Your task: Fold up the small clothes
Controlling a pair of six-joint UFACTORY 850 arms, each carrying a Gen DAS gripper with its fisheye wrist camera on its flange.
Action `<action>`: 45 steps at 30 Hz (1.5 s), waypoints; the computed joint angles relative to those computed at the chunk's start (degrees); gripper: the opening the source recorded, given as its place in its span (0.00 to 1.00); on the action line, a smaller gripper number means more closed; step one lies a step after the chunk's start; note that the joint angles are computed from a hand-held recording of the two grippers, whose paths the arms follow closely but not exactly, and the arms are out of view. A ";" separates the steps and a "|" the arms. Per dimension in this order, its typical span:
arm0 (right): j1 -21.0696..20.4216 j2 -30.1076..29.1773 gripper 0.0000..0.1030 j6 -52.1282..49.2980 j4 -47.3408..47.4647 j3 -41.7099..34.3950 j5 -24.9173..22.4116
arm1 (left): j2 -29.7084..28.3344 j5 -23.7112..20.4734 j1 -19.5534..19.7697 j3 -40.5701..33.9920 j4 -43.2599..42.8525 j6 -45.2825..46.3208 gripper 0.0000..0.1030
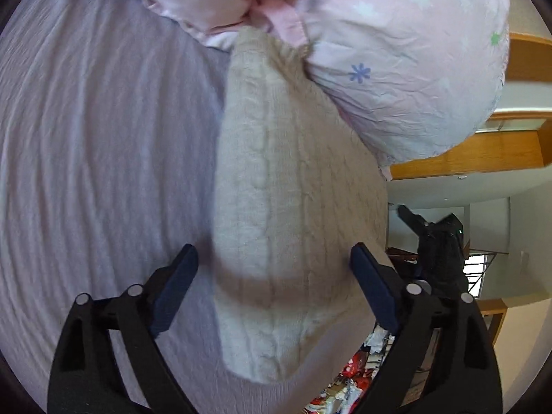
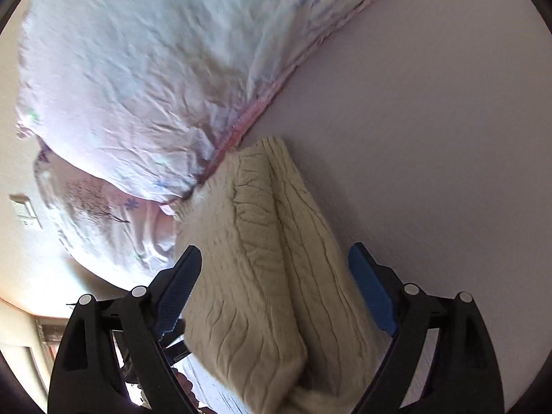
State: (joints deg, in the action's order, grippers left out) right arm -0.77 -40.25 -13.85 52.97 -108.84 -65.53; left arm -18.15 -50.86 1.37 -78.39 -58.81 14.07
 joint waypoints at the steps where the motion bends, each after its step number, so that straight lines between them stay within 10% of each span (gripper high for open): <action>1: 0.39 -0.63 0.86 0.92 -0.98 -0.56 -0.63 | 0.16 0.58 -0.25 0.52 -1.12 1.70 0.85; 4: 1.58 1.38 0.52 -2.71 -0.71 2.46 1.67 | 0.25 2.16 -1.05 0.83 -1.53 2.24 0.46; 7: 2.80 4.90 0.35 -8.38 2.93 6.94 2.65 | 1.74 0.16 1.26 2.10 -5.77 8.12 0.36; 12: 8.97 8.95 0.33 -15.62 4.17 12.15 2.71 | 9.61 1.37 7.08 6.78 -1.07 12.32 0.38; 16: 12.74 12.23 0.53 -13.58 -1.16 15.59 11.88 | 12.94 4.91 9.39 8.95 16.47 0.78 0.49; 22: 13.25 16.82 0.59 -17.50 6.17 22.04 15.90 | 18.94 8.87 12.05 13.59 14.06 -0.91 0.67; 25: 16.73 13.65 0.14 -10.32 -8.41 16.91 16.77 | 20.43 8.52 11.70 14.79 15.27 -2.05 0.68; 31: 16.97 9.94 0.12 4.37 -19.12 10.41 21.57 | 25.16 7.48 10.79 19.25 18.99 -0.23 0.68; 34: 17.40 14.77 0.31 -0.30 -17.02 15.69 24.48 | 27.27 8.13 9.05 21.12 24.17 -1.22 0.76; 37: 17.57 22.77 0.99 -5.31 -13.90 25.18 30.87 | 30.01 10.81 5.74 23.72 32.05 -5.97 0.84; 45: 21.81 32.43 0.99 2.37 -32.98 39.73 33.61 | 28.91 12.61 -3.61 25.05 48.51 -24.67 0.93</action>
State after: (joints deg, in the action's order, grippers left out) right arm 21.05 -7.82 -11.48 19.99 -69.12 -31.92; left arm 10.76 -38.26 -2.24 -53.35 -10.29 -10.60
